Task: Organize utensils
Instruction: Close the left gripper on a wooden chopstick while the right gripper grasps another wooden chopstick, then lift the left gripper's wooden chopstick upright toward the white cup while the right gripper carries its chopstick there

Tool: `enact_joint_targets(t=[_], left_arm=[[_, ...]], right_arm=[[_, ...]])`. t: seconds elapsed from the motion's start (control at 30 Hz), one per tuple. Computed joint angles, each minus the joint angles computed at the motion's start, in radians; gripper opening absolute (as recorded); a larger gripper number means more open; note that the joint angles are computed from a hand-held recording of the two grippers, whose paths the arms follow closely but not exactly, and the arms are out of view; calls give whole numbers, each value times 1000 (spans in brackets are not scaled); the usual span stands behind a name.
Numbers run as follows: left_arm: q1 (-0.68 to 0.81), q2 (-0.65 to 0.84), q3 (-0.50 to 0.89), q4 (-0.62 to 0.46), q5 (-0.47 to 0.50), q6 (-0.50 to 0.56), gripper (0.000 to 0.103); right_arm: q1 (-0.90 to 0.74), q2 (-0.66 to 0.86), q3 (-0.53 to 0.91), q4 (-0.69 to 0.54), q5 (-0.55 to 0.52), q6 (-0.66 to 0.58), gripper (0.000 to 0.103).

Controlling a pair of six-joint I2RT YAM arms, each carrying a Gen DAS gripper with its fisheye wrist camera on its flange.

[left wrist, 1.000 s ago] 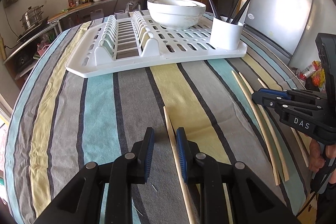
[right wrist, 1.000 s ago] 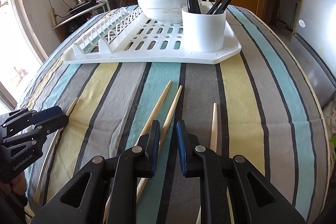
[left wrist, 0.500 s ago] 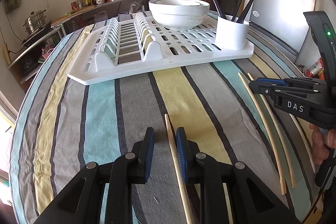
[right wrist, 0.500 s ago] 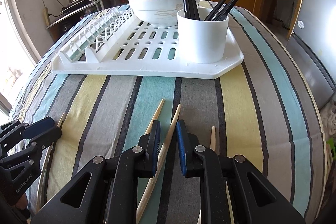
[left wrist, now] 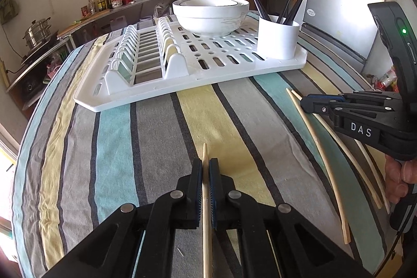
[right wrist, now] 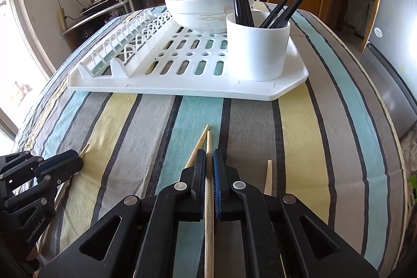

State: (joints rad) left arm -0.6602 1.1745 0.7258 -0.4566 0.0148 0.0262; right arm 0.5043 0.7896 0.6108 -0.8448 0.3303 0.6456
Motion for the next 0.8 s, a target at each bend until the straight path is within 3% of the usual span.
enact_joint_targets(t=[0.4,0.63,0.8], left_arm=[[71,-79,91,-82,127,9,5],[97,-139,168,-142,178,13,5],[108,-178,210,-174,215,7,5]], right_arm=[[72,-142,82,-115,83,43,5],[208,-181,192,-228,226,124,5],[376,-172,278,-344,375,255,5]])
